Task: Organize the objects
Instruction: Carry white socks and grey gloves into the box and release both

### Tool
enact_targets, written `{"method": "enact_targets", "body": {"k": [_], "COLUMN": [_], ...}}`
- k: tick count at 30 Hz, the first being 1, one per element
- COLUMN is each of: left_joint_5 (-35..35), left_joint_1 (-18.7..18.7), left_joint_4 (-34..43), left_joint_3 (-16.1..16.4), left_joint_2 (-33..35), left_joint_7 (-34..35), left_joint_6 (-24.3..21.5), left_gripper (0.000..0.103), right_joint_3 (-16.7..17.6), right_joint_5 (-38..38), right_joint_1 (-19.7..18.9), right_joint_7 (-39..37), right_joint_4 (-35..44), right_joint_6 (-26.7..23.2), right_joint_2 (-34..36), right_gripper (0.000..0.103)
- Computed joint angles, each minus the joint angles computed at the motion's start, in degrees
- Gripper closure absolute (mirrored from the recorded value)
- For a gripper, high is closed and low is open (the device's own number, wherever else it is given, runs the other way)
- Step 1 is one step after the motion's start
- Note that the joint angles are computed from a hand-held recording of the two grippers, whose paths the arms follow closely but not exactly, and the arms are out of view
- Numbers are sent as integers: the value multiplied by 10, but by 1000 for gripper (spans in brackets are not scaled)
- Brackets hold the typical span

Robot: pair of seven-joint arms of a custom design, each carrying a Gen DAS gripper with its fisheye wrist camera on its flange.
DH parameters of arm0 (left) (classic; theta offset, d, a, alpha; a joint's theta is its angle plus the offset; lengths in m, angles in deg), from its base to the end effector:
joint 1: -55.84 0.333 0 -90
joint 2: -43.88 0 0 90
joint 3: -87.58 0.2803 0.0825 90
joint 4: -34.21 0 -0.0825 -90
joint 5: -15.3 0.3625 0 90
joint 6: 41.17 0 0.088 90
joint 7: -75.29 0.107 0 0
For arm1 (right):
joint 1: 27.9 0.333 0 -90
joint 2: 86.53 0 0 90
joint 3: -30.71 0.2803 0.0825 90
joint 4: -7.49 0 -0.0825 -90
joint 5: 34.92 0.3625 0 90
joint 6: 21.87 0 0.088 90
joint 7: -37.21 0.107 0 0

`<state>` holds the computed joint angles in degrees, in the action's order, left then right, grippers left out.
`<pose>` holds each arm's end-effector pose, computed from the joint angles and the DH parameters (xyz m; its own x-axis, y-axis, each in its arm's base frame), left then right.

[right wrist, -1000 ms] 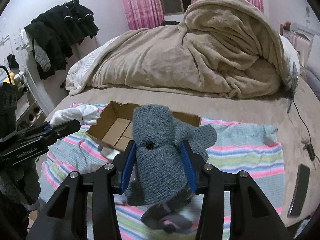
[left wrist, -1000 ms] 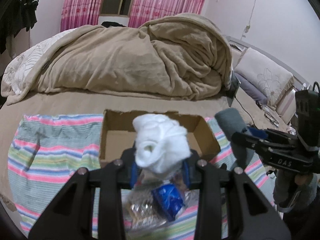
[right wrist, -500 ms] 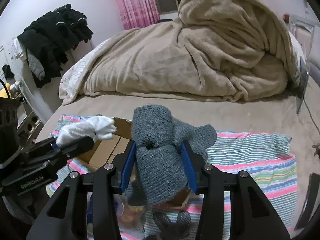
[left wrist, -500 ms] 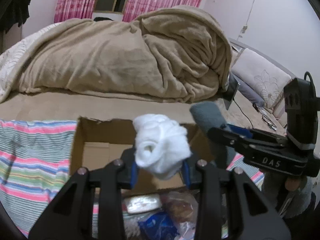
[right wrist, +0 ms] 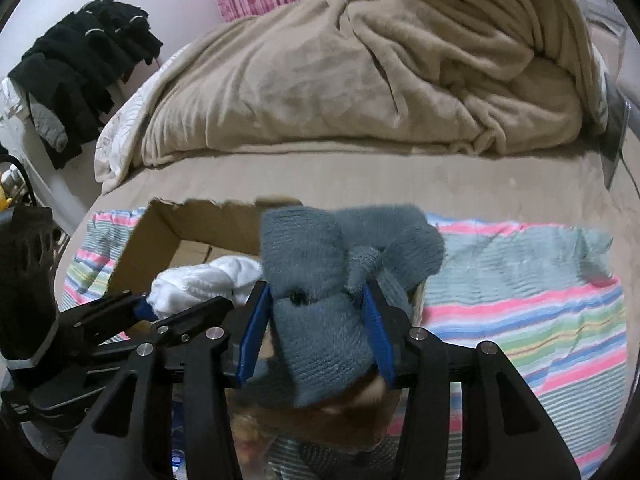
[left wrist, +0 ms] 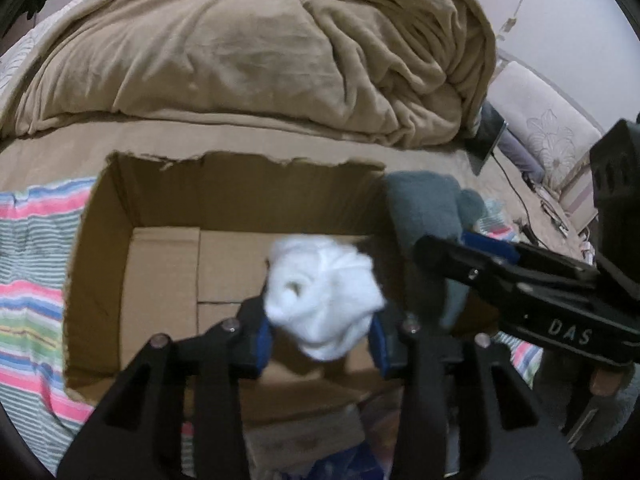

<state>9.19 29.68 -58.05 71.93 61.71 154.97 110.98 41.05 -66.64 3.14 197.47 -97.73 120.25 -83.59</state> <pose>0.5153 -0.4257 0.5133 -0.4925 -0.8177 0.2980 -0.7513 0.2267 -0.6198 0.4497 0.3962 0.5345 -0.0718 -0.9634 -0.2584 -0.7566 0.2214 -0.6153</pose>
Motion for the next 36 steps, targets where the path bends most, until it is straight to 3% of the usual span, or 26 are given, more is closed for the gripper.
{"method": "enact_targets", "body": {"k": [3, 4, 5, 22, 36], "left_joint_5": [2, -3, -7, -57, -66], "left_joint_1": [2, 4, 6, 37, 50], "left_joint_4": [-17, -28, -37, -212, -303], "left_joint_3": [2, 1, 0, -15, -21], "left_joint_2": [-18, -29, -37, -229, -325], "left_joint_7": [-5, -6, -9, -4, -10], "left_joint_6": [5, 14, 18, 56, 37], "left_gripper": [48, 34, 28, 28, 28], "right_joint_3": [1, 2, 3, 52, 75], "right_joint_5": [-6, -15, -21, -47, -38], "right_joint_1": [1, 2, 2, 2, 7], "right_joint_7": [18, 25, 31, 72, 85], "right_joint_4": [-6, -9, -13, -64, -104], "right_joint_6": [2, 3, 5, -39, -68], "right_joint_2": [-9, -14, -21, -116, -168], "right_gripper": [48, 45, 40, 39, 39]}}
